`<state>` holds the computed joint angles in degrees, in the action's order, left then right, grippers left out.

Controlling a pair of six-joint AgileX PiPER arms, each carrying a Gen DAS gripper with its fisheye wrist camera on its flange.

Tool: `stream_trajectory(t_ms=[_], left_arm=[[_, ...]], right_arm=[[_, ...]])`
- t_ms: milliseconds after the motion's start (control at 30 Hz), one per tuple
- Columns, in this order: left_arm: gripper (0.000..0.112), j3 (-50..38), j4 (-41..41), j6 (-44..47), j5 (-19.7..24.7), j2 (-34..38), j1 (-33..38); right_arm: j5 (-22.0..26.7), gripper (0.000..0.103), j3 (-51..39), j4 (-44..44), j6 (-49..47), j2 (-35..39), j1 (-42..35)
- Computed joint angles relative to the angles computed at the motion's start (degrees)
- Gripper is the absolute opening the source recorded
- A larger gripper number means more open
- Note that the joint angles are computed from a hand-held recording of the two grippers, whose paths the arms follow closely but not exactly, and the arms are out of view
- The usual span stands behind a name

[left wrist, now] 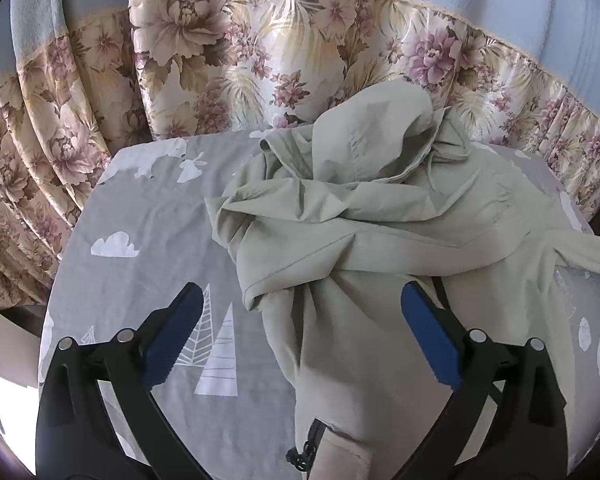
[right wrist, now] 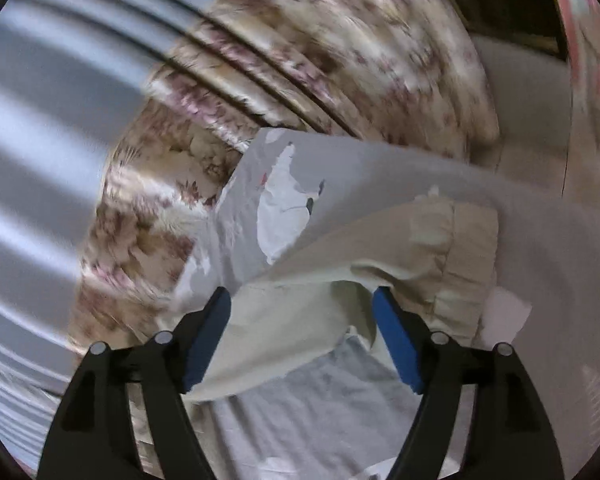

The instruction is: Fold large clothes

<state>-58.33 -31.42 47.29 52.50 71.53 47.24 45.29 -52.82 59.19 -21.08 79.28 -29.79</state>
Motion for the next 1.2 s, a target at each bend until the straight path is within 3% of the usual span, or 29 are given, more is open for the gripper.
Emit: stream_trajectory(t_ms=[67, 300, 333, 367, 400, 533, 700, 767, 933, 1067, 1133, 1200], left_arm=[[0.100, -0.2, -0.7, 0.2, 0.4, 0.0, 0.2], [0.100, 0.7, -2.2, 2.2, 0.4, 0.2, 0.6], [0.100, 0.7, -2.4, 2.4, 0.5, 0.4, 0.8], [0.100, 0.7, -2.5, 2.6, 0.5, 0.5, 1.0], [0.100, 0.8, -2.7, 2.9, 0.5, 0.6, 1.4], [0.100, 0.8, -3.6, 4.8, 0.8, 1.0, 3.3], [0.100, -1.1, -3.0, 4.1, 0.1, 2.4, 3.5], [0.100, -2.1, -2.5, 2.5, -0.5, 3.1, 2.6], [0.100, -2.8, -0.2, -0.5, -3.4, 4.0, -1.3], [0.100, -3.6, -0.1, -0.9, -3.5, 5.6, -2.4], [0.100, -4.4, 0.2, -2.3, -3.4, 6.9, -2.6], [0.100, -5.5, -0.2, -3.0, -2.5, 8.2, -2.0]], right_arm=[[1.4, 0.074, -1.0, 0.5, 4.2, 2.1, -0.3], [-6.1, 0.072, -3.5, -2.7, 15.0, 7.7, 4.3], [-7.7, 0.065, -3.5, -2.4, 13.6, 8.3, 5.2], [-9.8, 0.028, -2.9, -0.3, 9.9, 8.2, 6.0], [-10.4, 0.009, -2.5, 1.3, 5.6, 7.8, 6.0], [-15.6, 0.005, -3.7, 2.5, -2.6, 7.2, 8.1], [-25.4, 0.005, -10.1, -22.5, 14.2, 1.0, 18.6], [-26.6, 0.005, -13.4, -34.0, 20.5, -1.1, 24.5], [-21.3, 0.005, -24.3, -62.6, 39.5, 1.1, 43.9], [-14.9, 0.004, -34.8, -84.3, 54.1, 10.8, 63.3], [-11.6, 0.004, -41.1, -88.2, 55.5, 17.2, 70.3], [-7.1, 0.011, -51.0, -83.5, 50.4, 27.1, 75.7]])
